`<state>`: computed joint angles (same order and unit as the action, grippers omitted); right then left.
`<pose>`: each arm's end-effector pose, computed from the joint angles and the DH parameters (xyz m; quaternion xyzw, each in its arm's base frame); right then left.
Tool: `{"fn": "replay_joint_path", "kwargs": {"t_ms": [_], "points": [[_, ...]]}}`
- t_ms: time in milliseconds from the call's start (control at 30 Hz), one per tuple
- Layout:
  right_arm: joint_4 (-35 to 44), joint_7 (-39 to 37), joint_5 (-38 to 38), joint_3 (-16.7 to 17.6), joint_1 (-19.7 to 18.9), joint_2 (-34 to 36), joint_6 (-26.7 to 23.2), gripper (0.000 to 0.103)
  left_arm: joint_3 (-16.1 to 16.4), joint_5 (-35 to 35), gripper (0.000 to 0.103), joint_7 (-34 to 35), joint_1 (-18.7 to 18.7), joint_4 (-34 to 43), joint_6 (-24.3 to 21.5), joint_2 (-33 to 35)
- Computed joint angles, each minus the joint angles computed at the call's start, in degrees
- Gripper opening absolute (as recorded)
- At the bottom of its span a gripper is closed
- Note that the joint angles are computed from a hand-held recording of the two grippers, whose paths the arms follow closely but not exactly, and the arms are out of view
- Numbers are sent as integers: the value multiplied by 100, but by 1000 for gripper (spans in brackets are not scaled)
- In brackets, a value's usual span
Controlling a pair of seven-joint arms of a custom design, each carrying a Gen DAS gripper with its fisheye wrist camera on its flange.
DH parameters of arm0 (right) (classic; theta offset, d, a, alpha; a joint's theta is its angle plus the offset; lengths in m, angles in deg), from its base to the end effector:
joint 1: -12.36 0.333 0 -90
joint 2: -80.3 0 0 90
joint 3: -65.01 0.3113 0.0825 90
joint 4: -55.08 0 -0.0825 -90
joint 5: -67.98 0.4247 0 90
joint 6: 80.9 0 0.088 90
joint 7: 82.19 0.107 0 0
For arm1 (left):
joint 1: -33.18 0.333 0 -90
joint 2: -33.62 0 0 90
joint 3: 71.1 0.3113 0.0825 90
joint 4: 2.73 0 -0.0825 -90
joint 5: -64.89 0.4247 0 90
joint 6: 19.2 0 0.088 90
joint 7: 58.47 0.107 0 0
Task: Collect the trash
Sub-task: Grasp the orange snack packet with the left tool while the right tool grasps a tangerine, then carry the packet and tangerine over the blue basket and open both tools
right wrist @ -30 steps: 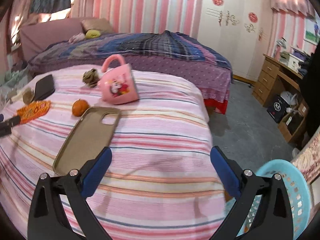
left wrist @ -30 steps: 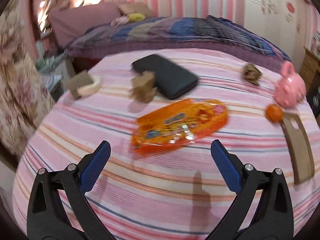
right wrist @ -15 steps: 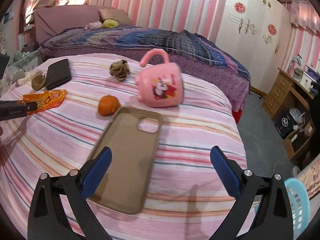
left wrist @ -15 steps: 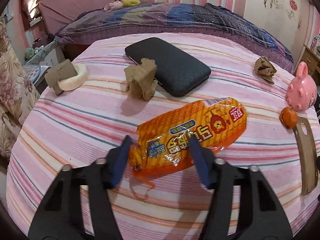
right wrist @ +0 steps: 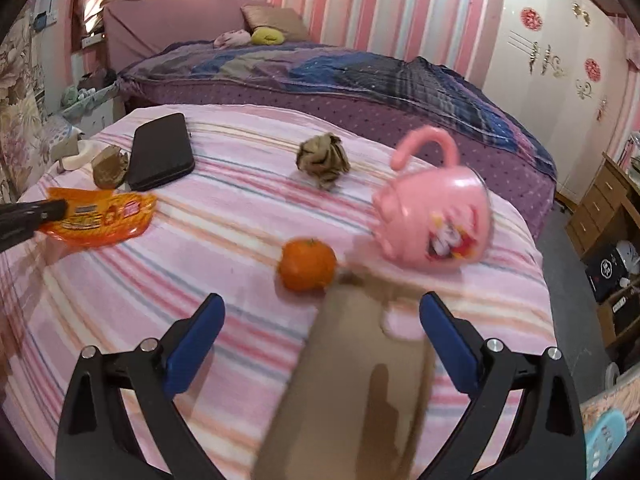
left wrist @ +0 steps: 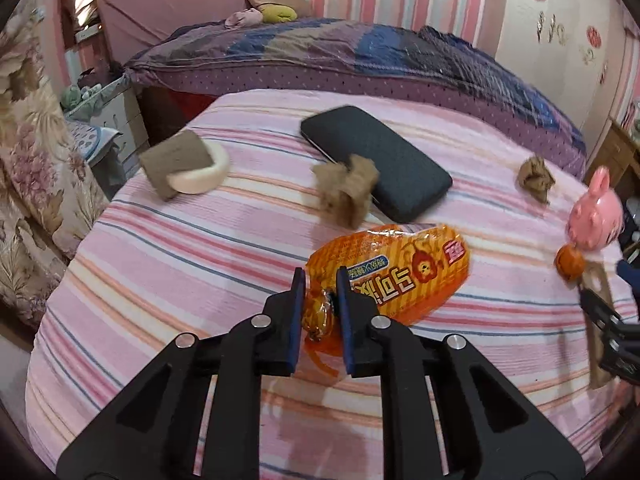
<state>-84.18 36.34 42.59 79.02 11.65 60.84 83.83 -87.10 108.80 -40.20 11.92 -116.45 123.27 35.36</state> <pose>0.4999 0.1490 0.4888 -0.6910 0.6026 -0.3044 0.2583 0.5059 -0.3872 0.4778 -0.6900 0.6277 -0.2625 0.2472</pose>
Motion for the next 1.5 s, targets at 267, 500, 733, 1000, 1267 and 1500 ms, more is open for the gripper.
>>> {"fn": "replay_joint_path", "kwargs": {"t_ms": [267,500,733,1000,1267,1500], "points": [[788,-487,353,-397,522,832,-527,51,-21,-45,14,120,42,-99,0,-129],[593,-171,-222,-462,581,628,-405,26,-79,56,14,146,-7,-85,39,-196],[-488,133,-268,-315,263,-551,-25,25,-180,124,14,162,-81,-125,231,-290],[-1735,-276,791,-313,122,-2194,-208,25,-350,246,14,329,-329,4,264,-210],[-2445,-831,1397,-377,1,-3105,-312,25,-412,528,14,73,-621,143,192,-65],[-2723,-1361,1877,-482,-225,-3555,-205,25,-474,1068,14,-522,-792,158,76,-137]]}}
